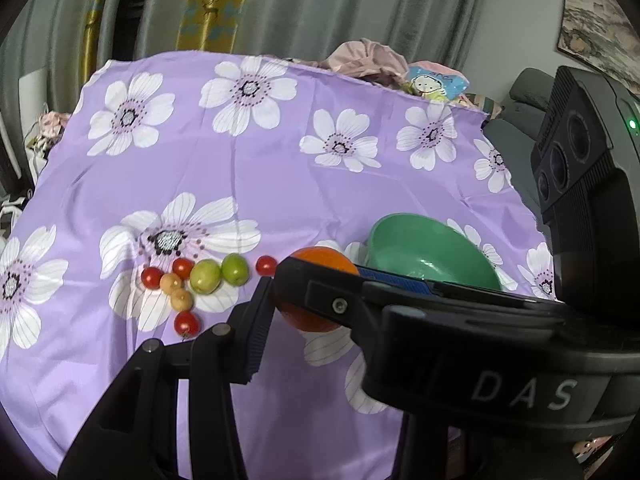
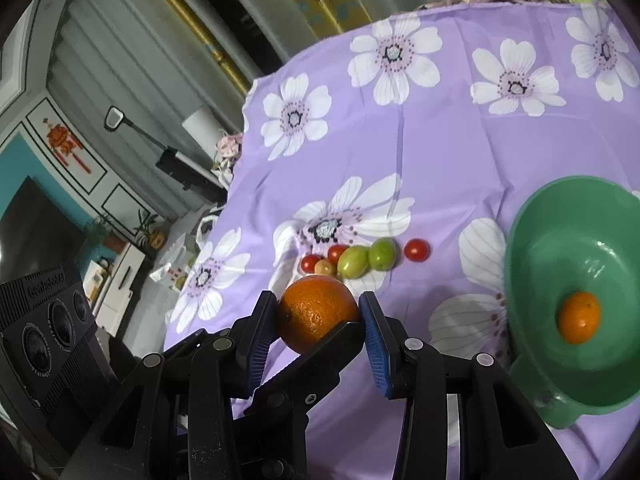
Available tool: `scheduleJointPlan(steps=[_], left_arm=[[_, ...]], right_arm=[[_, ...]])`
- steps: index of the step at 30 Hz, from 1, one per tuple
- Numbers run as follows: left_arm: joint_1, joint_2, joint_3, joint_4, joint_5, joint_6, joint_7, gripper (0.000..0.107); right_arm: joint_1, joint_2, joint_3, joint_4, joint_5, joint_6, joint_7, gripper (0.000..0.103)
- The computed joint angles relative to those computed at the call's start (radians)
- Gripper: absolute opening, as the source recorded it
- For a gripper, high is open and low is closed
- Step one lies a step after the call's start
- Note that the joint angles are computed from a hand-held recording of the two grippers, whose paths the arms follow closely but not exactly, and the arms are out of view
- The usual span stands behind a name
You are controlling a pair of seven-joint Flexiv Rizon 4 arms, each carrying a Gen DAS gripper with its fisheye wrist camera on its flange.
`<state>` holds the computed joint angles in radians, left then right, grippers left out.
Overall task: Organize fruits
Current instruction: 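Carry the orange in the right gripper toward the green bowl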
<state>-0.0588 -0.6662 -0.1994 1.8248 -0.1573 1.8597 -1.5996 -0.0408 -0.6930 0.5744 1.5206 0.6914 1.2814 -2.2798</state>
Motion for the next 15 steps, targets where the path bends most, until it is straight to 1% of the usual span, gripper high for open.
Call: scheduleJointPlan(steps=[8, 15], left_arm=[[-0.059, -0.018, 0.027, -0.067, -0.005, -0.019, 0.034, 0.043], [-0.084, -0.049, 0.015, -0.135, -0.005, -0.040, 0.076, 0.043]], right_arm=[[-0.065, 0.011, 0.032, -0.008, 0.071, 0.006, -0.055, 0.044], [-0.101, 0.025, 0.025, -0.021, 0.147, 0.006, -0.100, 0.044]])
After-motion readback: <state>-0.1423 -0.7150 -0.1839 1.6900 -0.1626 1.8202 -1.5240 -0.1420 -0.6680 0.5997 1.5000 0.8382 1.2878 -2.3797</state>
